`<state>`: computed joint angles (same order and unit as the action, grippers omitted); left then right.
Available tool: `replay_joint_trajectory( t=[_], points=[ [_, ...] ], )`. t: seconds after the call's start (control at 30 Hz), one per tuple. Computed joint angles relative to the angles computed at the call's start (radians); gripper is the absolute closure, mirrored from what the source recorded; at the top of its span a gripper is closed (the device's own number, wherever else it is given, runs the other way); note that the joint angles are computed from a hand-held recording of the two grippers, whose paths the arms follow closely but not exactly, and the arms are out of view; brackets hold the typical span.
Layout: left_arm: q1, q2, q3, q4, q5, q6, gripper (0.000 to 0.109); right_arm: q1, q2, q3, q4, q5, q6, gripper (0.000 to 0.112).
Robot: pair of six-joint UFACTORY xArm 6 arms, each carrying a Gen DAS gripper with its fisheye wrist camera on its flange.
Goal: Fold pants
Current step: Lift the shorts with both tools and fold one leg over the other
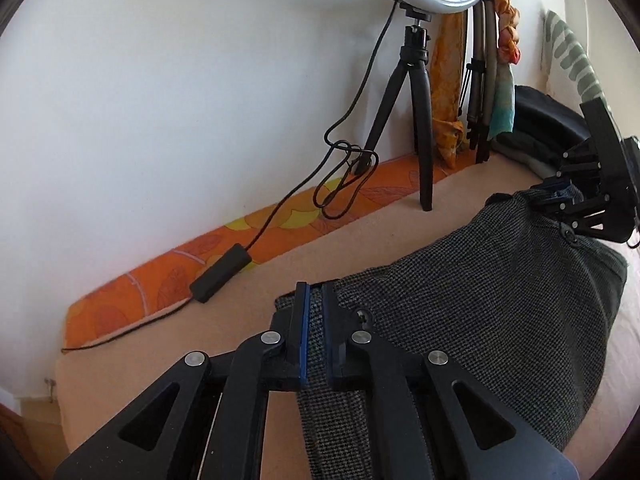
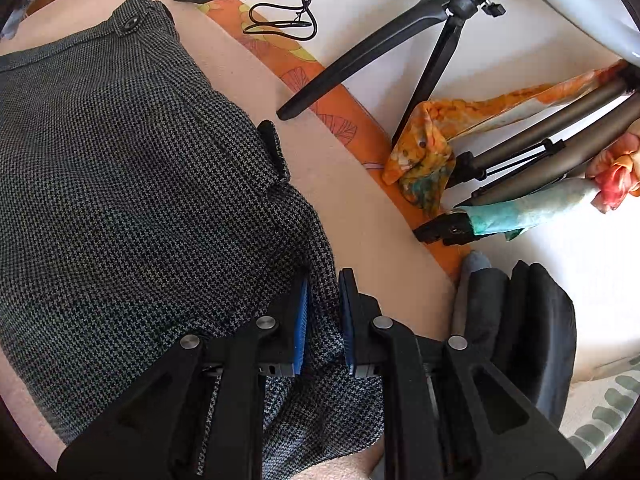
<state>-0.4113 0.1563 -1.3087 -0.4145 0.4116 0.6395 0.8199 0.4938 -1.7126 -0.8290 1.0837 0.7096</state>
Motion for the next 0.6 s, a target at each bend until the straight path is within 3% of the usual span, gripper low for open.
replay_joint_trajectory(
  t=[0.1, 0.23, 0.27, 0.3, 0.37, 0.47, 0.6],
  points=[
    [0.01, -0.017, 0.026, -0.038, -0.014, 0.029, 0.094, -0.019, 0.029, -0.026, 0.013, -0.001, -0.003, 0.098],
    [0.002, -0.039, 0.051, 0.022, -0.019, 0.035, 0.093, -0.042, 0.013, -0.013, 0.058, -0.035, 0.026, 0.096],
    [-0.014, -0.025, 0.045, 0.1, -0.034, -0.016, 0.093, -0.043, 0.0, -0.002, 0.055, -0.032, 0.043, 0.083],
    [-0.021, -0.03, 0.061, 0.165, -0.056, -0.05, 0.093, -0.038, -0.018, 0.013, 0.038, -0.015, 0.071, 0.063],
    [-0.026, -0.047, 0.085, 0.237, -0.077, -0.096, 0.093, -0.026, -0.081, 0.082, -0.008, -0.014, 0.144, 0.044],
    [-0.031, -0.094, 0.117, 0.178, -0.061, -0.074, 0.093, -0.006, -0.213, 0.219, -0.046, -0.041, 0.284, 0.04],
    [-0.045, -0.202, 0.205, 0.111, -0.059, -0.05, 0.093, 0.033, -0.405, 0.42, -0.069, -0.067, 0.596, 0.038]
  ],
)
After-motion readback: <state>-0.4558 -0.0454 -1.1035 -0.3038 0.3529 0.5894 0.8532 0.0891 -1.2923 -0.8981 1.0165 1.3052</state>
